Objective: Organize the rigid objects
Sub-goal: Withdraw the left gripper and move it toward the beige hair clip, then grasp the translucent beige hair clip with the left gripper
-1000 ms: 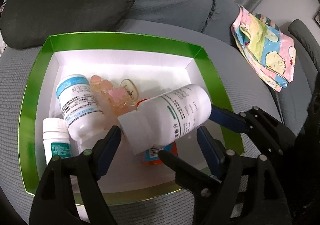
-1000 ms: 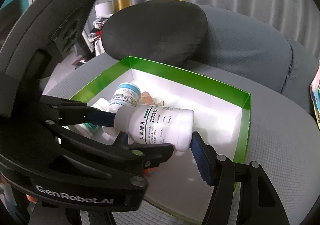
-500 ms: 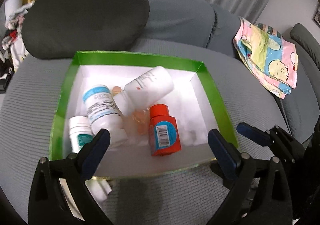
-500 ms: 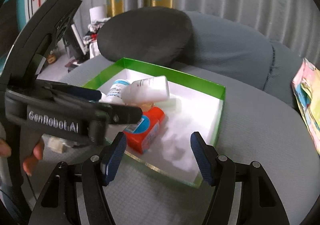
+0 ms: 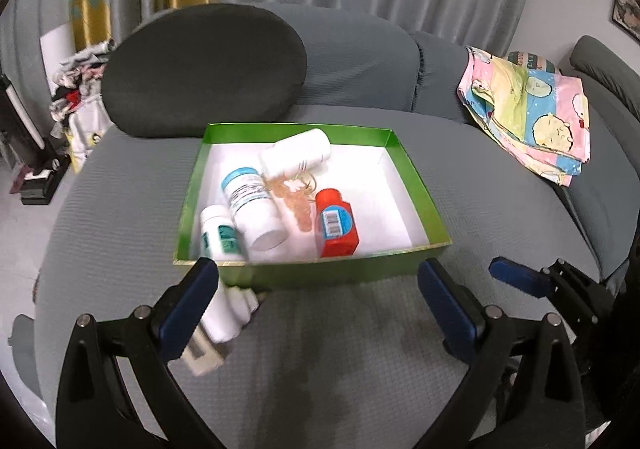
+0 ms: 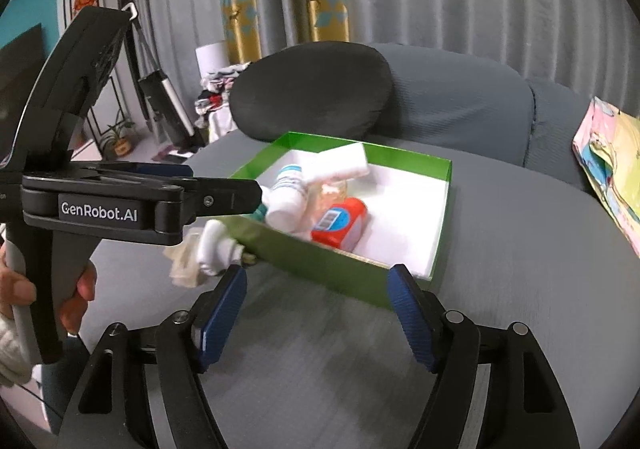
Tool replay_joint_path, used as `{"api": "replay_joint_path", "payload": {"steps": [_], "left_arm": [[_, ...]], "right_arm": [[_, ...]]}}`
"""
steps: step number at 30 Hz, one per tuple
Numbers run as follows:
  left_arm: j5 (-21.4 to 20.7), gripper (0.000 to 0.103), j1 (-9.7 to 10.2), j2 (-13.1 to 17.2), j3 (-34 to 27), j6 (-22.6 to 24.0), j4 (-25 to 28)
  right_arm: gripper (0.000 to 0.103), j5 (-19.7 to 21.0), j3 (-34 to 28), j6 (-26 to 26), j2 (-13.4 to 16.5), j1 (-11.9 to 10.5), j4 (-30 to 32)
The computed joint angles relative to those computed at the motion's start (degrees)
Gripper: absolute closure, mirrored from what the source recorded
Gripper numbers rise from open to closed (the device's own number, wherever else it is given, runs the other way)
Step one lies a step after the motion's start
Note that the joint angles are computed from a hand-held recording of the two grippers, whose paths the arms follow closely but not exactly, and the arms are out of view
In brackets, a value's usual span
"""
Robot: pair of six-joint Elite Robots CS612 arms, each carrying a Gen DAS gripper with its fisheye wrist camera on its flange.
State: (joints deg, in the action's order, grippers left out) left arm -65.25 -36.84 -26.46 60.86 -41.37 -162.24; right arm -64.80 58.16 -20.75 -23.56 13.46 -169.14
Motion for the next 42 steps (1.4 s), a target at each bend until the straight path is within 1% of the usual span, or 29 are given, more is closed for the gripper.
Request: {"api": "replay_joint_path", "payload": {"steps": [4,9,16,21,27,32,37,42], "left_arm": [[1.3,0.003,-0.77,-1.5,2.9,-0.8,-1.1],[3.3,0.002,-1.7,-3.1,6.2,-2.0,-2.9],[4.5,0.001,-2.48,-4.7,9.5,-2.8,-4.7],[5.9,0.001,-3.02,-5.8,12.1,-3.7,-5.5],[6.7,0.001,-3.27,-6.9,14.6,-5.6,-5.1],[6.2,0.001,-3.12,-7.3,15.8,-7.0,-4.5],[4.9,0.001,-2.62,-7.4,16.7,-8.4,-4.6],[1.5,0.001,-1.37,-7.4,18.0,-10.9,-5.5]], "right_arm": [[0.024,0.1,2.6,0.2,-1.3,0.0,-1.2],[0.024,1.1,5.4,0.0,-2.8,0.1,-2.7],[0.024,2.9,9.1,-1.9,-4.5,0.6,-4.0],[0.024,3.8,10.2,-3.0,-5.0,1.0,-3.8],[0.024,4.5,10.9,-4.3,-5.2,1.6,-2.6],[0.024,4.9,10.7,-5.2,-5.0,2.1,-0.8],[0.024,4.8,9.7,-5.8,-4.3,2.6,1.7],[0.024,4.4,8.1,-6.2,-3.4,3.0,4.4]]}}
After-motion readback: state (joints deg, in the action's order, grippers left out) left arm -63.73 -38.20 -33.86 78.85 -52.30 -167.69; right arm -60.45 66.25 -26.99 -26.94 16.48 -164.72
